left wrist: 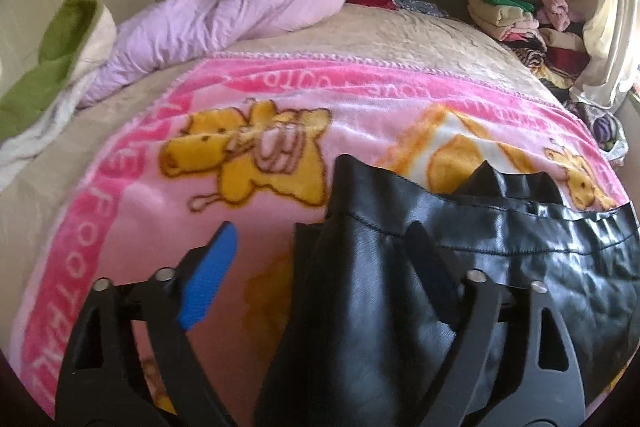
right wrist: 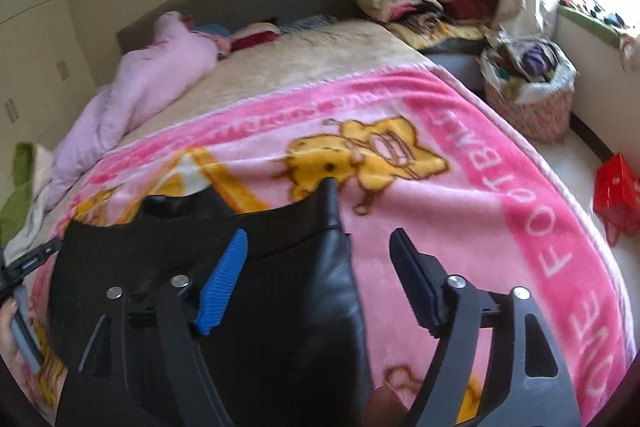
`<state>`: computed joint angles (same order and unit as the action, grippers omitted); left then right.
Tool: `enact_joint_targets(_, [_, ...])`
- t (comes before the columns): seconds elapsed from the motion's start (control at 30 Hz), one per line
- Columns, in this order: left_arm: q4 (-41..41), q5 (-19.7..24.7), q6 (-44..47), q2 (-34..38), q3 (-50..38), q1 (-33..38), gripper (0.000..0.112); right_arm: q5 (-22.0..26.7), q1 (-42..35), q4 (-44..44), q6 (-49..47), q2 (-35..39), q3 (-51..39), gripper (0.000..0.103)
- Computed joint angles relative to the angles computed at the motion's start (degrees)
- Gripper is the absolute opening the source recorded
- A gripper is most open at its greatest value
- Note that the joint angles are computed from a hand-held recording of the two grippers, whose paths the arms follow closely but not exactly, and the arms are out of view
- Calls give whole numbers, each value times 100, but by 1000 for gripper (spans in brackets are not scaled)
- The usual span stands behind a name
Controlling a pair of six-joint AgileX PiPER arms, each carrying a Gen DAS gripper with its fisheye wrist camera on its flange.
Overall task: Fold large clothes
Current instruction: 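Release the jacket edge with the right tool and pull back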
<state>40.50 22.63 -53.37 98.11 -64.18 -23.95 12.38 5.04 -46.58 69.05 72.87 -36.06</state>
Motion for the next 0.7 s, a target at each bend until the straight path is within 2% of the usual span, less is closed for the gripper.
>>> enact_joint_targets(0.1, [125, 50, -101, -193, 181, 33, 88, 195, 364, 388, -313, -312, -11, 78])
enact_joint_targets(0.17, [221, 119, -182, -323, 320, 50, 90, 338, 620, 343, -233, -402, -65, 79])
enact_joint_targets(0.23, [299, 140, -269, -453, 462, 71, 94, 517, 968, 187, 32, -482, -124, 80])
enact_joint_targets(0.43, [429, 222, -292, -798, 746, 200, 94, 857, 2030, -356, 825, -372, -380, 83])
enact_joint_targets(0.53, [145, 158, -56, -876, 802, 350, 94, 1059, 2593, -683, 1243, -159, -566, 84])
enact_joint_targets(0.7, [-921, -70, 872, -932, 836, 751, 94, 1364, 3503, -1223, 1862, 335, -915, 86])
